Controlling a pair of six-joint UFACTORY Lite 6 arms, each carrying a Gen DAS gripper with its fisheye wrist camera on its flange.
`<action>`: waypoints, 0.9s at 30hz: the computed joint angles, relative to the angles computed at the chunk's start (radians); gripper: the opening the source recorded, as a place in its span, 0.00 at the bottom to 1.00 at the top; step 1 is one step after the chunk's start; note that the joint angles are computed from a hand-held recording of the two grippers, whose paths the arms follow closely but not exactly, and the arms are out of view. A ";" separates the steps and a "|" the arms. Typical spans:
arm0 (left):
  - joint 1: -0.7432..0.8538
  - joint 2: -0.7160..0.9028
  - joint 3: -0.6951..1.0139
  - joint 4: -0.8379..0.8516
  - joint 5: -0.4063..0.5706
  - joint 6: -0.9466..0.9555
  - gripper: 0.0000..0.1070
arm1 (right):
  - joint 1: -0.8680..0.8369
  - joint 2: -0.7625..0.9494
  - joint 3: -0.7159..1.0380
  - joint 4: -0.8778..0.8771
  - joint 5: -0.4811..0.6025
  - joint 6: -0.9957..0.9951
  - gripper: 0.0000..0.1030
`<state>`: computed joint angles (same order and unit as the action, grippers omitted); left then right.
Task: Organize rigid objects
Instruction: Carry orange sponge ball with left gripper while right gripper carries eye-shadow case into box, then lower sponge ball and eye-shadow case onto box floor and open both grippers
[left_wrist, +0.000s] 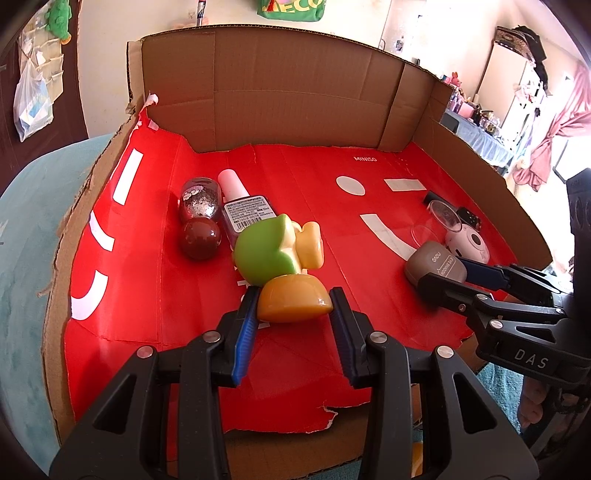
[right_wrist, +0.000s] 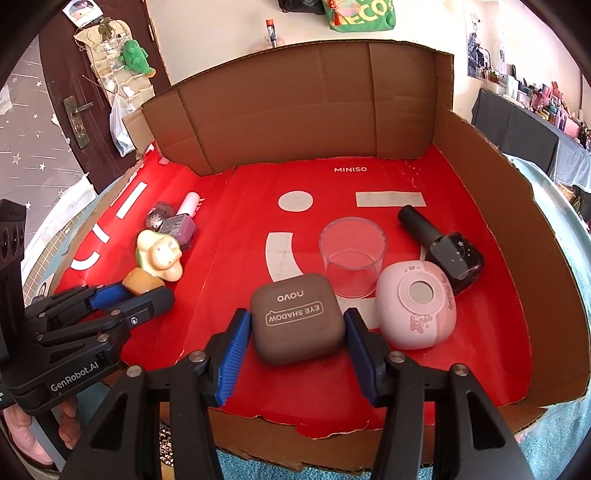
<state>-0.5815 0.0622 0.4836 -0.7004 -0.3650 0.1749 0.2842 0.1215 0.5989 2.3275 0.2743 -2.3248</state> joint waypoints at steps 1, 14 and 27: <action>0.001 0.002 0.002 0.000 0.000 0.001 0.34 | 0.000 0.000 0.000 0.001 0.000 -0.001 0.53; -0.003 0.004 0.003 -0.018 -0.004 0.014 0.34 | -0.004 -0.006 -0.003 -0.013 0.003 0.011 0.53; -0.082 -0.033 0.005 -0.322 -0.046 0.274 0.57 | -0.019 -0.046 -0.030 -0.061 0.012 0.048 0.59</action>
